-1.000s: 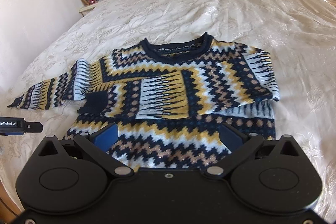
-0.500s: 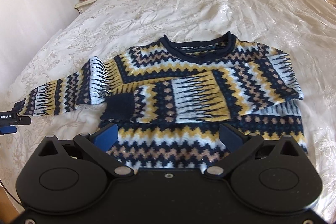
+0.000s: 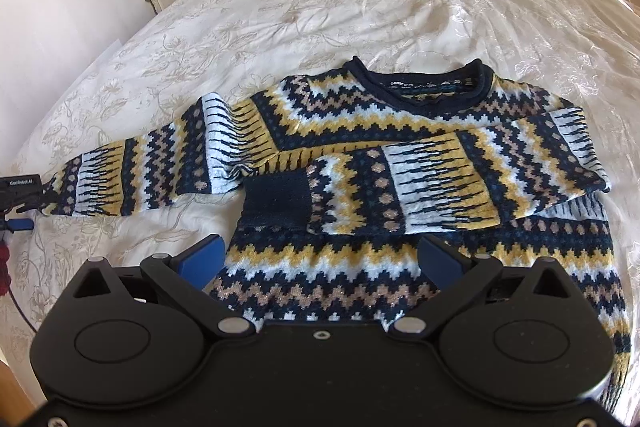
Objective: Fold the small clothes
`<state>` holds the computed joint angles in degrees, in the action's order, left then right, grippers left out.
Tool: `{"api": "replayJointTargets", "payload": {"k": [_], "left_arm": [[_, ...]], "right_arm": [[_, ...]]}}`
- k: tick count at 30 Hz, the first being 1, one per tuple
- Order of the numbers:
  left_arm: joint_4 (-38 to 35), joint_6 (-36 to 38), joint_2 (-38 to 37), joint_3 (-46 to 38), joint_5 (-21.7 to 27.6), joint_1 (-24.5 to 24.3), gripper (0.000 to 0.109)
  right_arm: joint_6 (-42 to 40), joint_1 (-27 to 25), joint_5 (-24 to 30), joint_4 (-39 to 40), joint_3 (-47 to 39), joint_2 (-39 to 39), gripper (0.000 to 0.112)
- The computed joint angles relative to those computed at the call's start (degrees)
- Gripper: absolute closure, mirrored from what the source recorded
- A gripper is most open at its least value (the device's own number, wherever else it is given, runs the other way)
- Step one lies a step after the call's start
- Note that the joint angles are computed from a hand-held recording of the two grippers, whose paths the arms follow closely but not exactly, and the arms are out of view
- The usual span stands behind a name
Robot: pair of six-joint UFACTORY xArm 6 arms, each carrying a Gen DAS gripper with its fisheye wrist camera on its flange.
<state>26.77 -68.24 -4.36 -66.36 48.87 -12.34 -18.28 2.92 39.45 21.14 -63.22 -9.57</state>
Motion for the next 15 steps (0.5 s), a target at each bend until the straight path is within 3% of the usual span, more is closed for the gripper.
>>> {"api": "replayJointTargets", "payload": {"k": [4,6,7,9,15], "left_arm": [[1.3,-1.3,0.6,0.6,-3.2,1.6,0.03],[3.4,-3.8,0.4,1.3,-4.6,1.9,0.054],[4.2,-4.7,0.3,1.2,-4.2,1.9,0.073],[4.6,-5.5,0.4,0.9,-3.5,1.8,0.093],[7.7,-7.1,-1.5,-0.1,-4.4,0.1,0.103]], "right_arm": [[1.3,0.6,0.0,-1.3,-0.4,0.4,0.01],[1.8,0.8,0.1,-1.9,-0.6,0.5,0.01],[2.0,0.8,0.0,-2.2,-0.7,0.6,0.01],[2.4,0.9,0.0,-2.5,-0.8,0.7,0.01],[1.3,0.0,1.4,-1.6,-0.5,0.5,0.011]]}}
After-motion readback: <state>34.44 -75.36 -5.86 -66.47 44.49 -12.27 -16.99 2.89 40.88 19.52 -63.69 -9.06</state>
